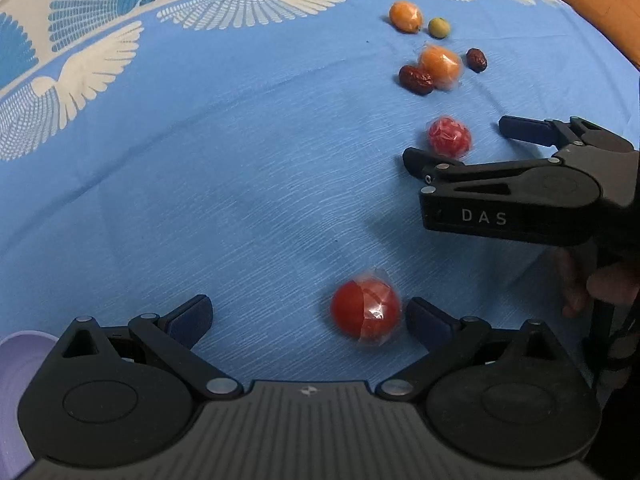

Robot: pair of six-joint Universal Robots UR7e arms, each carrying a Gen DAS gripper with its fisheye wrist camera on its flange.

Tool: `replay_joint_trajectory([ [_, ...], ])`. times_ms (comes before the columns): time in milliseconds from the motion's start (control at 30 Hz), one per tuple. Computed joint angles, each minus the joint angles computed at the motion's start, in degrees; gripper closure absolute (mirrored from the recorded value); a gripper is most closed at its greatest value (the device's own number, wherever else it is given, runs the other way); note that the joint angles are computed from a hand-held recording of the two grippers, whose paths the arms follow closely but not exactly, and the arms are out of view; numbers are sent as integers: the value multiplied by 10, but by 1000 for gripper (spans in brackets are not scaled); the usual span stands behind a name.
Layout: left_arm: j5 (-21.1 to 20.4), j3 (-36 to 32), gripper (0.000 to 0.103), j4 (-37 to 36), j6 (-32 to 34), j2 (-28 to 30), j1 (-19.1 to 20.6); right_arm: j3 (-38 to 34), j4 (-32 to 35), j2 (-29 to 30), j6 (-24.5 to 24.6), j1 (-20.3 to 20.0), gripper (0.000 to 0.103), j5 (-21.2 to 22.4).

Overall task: Organize fruits
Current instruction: 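Grasp a plastic-wrapped red fruit with each tool, then carry both wrapped red fruits over the plate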

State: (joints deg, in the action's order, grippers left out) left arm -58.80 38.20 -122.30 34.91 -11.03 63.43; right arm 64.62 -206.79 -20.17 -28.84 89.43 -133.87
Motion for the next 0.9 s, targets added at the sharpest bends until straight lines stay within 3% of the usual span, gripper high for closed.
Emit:
replay_joint_trajectory([
  [33,4,10,2,-12,2,-4,-2,4,1,-2,5,-1,1,4],
  [67,1,28,10,-31,6,-12,-4,8,1,-5,8,-2,9,8],
  [100,-15,44,38,-32,8,-24,-4,14,-3,-7,7,-2,19,13],
  [133,-34,53,71,-24,10,-33,-5,23,-13,-11,-2,-1,50,25],
  [167,-39,62,69,-25,14,-40,-8,34,-20,-16,-16,0,72,37],
  [267,-49,97,69,-59,24,-61,-13,48,-15,-23,-17,5,73,41],
  [400,-47,118,69,-54,-15,-95,-17,67,-39,-39,10,16,73,28],
  [500,-9,155,69,-54,-46,-138,-28,95,-66,-57,19,35,72,6],
  [633,13,204,69,-33,-110,-208,-32,165,-89,-92,33,74,72,-4],
  [767,86,288,69,-75,-128,-280,-41,232,-88,-121,46,115,72,13],
  [900,107,339,69,-60,-183,-348,-37,277,-67,-139,73,155,72,43],
])
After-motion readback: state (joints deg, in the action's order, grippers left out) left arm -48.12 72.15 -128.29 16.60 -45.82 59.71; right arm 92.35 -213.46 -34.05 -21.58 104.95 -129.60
